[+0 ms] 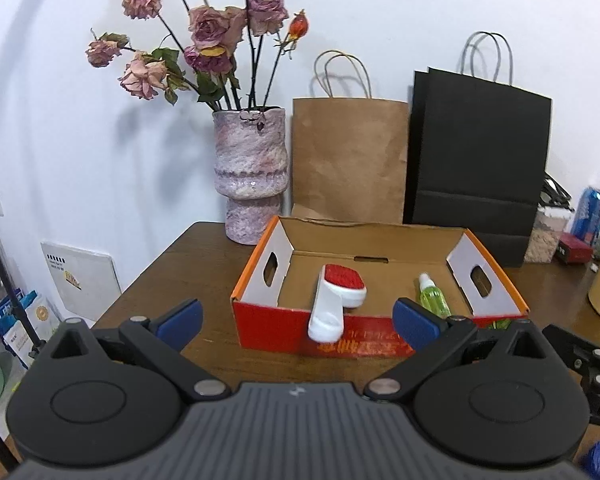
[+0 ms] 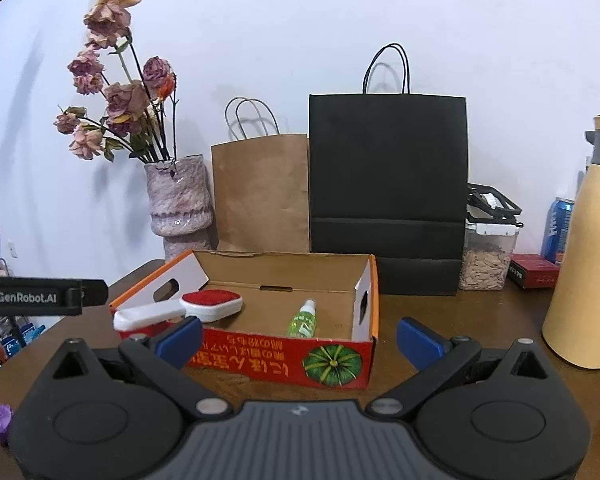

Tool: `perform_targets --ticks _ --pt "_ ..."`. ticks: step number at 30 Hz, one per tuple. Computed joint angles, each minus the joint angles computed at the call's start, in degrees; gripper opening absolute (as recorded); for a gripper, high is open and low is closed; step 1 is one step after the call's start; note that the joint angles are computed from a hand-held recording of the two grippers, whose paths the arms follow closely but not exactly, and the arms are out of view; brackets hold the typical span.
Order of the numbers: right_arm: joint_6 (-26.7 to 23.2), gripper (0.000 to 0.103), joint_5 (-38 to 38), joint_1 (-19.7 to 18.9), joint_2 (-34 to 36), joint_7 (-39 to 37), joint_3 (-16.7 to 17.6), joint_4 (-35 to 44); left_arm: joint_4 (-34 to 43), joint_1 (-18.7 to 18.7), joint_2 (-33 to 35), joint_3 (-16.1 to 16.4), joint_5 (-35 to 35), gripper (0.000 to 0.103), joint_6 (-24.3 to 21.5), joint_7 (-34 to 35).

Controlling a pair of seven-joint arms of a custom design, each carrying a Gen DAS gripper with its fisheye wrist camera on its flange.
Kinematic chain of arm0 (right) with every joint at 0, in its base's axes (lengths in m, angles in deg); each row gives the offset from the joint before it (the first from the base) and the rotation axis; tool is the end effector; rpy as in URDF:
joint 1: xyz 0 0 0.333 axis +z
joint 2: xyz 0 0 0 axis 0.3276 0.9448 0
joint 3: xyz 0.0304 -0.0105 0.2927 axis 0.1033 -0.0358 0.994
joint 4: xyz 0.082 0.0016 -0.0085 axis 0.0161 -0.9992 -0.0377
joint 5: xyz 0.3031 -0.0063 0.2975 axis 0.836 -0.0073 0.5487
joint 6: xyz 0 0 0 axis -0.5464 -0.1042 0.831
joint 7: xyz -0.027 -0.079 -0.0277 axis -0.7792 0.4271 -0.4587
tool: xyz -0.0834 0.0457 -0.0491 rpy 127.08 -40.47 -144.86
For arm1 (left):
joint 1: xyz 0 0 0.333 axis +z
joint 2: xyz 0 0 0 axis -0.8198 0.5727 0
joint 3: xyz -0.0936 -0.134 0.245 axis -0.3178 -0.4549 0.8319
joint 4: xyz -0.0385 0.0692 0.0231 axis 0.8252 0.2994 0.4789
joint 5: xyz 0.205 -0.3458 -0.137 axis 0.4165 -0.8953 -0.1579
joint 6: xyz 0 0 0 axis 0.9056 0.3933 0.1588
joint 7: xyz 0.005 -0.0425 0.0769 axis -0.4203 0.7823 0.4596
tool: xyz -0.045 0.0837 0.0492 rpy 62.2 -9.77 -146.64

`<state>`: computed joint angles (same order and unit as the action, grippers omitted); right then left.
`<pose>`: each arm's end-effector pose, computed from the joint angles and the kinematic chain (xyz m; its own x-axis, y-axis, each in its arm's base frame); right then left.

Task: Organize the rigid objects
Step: 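Withdraw both tools up and away from the box, then close the right tool on the blue bottle cap while the left tool approaches the purple cap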

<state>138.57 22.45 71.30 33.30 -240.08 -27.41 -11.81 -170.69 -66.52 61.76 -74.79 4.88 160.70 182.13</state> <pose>0.5772 0.5416 0.4542 -0.4316 -0.8990 -0.0739 -0.3413 0.2386 -0.9092 0.6991 -0.2807 0.4710 -0.4835 -0.8753 -0.0090 -0.3888 0.2239 -0.8937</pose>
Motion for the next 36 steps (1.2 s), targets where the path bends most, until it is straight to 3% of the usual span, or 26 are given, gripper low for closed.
perform_targets --ticks 4,8,22,25,29,33,36 --pt "-0.6 0.103 -0.8 1.2 -2.6 2.9 0.8 -4.6 -4.9 5.7 -2.2 -6.2 -2.2 0.103 1.9 4.5" --pt "-2.0 0.103 -1.6 1.7 -5.0 5.2 2.4 -8.5 -8.7 9.5 -4.3 -9.7 -4.9 0.103 2.1 7.8" --pt "-5.6 0.103 -1.8 1.9 -10.4 8.1 8.3 -18.2 -18.5 32.5 -5.5 -32.5 -14.9 0.103 5.7 23.5" --pt "-6.2 0.103 -1.1 1.8 -11.5 9.0 9.4 -20.2 -19.9 35.7 -5.2 -35.2 -14.4 0.103 6.2 24.7" --pt "-6.9 0.103 -0.2 1.5 -13.1 10.0 10.7 -23.0 -21.6 37.0 -5.6 -35.5 -13.0 0.103 6.6 23.8" --pt "-7.2 0.103 0.9 1.1 -13.6 9.6 11.8 -24.1 -23.0 40.4 -5.0 -38.0 -11.2 0.103 7.0 23.3" --pt "-7.1 0.103 1.8 0.8 -14.2 9.2 12.4 -25.2 -23.8 41.0 -4.9 -37.7 -9.4 0.103 6.9 22.0"
